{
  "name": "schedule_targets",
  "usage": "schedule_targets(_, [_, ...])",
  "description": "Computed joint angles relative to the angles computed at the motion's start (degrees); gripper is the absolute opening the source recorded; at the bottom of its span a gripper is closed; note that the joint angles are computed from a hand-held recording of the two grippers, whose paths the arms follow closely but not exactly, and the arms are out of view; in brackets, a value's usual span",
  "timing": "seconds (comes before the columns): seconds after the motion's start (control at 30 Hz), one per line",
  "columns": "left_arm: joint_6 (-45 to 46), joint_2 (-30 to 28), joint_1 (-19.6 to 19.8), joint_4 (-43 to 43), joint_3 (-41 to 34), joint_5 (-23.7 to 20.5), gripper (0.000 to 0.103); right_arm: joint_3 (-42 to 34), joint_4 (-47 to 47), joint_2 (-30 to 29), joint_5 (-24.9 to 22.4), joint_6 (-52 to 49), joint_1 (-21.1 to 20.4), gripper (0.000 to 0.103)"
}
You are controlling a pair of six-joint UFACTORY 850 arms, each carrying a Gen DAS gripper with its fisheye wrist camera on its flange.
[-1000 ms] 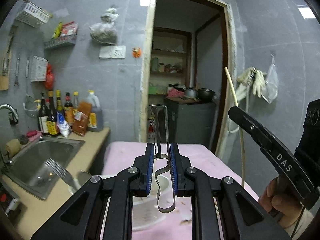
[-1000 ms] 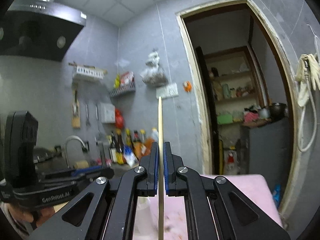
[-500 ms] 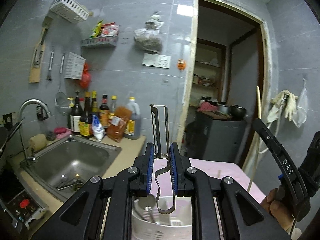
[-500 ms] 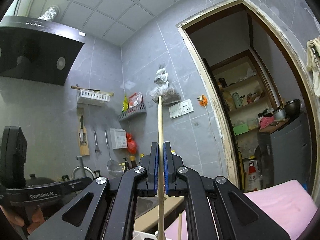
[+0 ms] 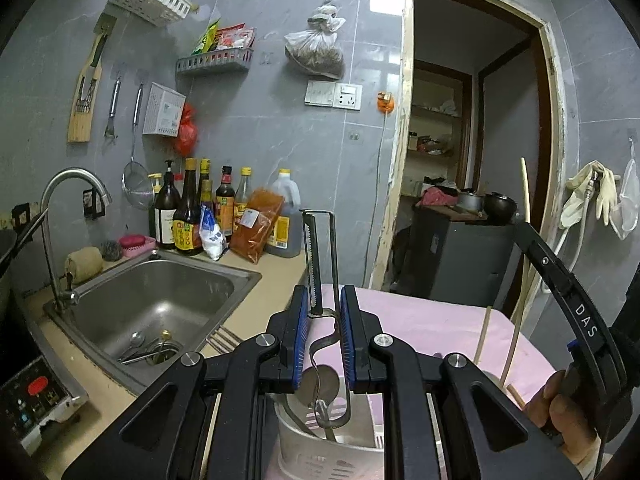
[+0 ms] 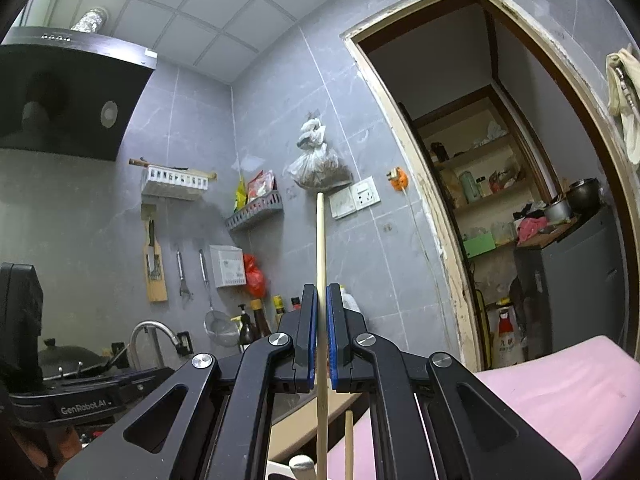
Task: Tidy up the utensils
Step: 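Lower the tongs and chopstick into the basket and open both tools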
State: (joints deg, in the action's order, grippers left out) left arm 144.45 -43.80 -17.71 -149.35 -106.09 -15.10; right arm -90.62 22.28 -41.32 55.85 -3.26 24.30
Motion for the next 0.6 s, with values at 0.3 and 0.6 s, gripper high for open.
schedule_targets(0.3, [8.31,-1.37,-0.38,-9.17,-0.11,-0.39,0.013,-2.15,0.58,-2.08,-1.49,-2.20,0.18,0.003])
schedule_targets(0.6, [10.86,-1.53,-0.88,-9.51,0.74,-0.33,0.013,-2.16,1.28,-2.33,-3.90,-4.07,0.38,0.003])
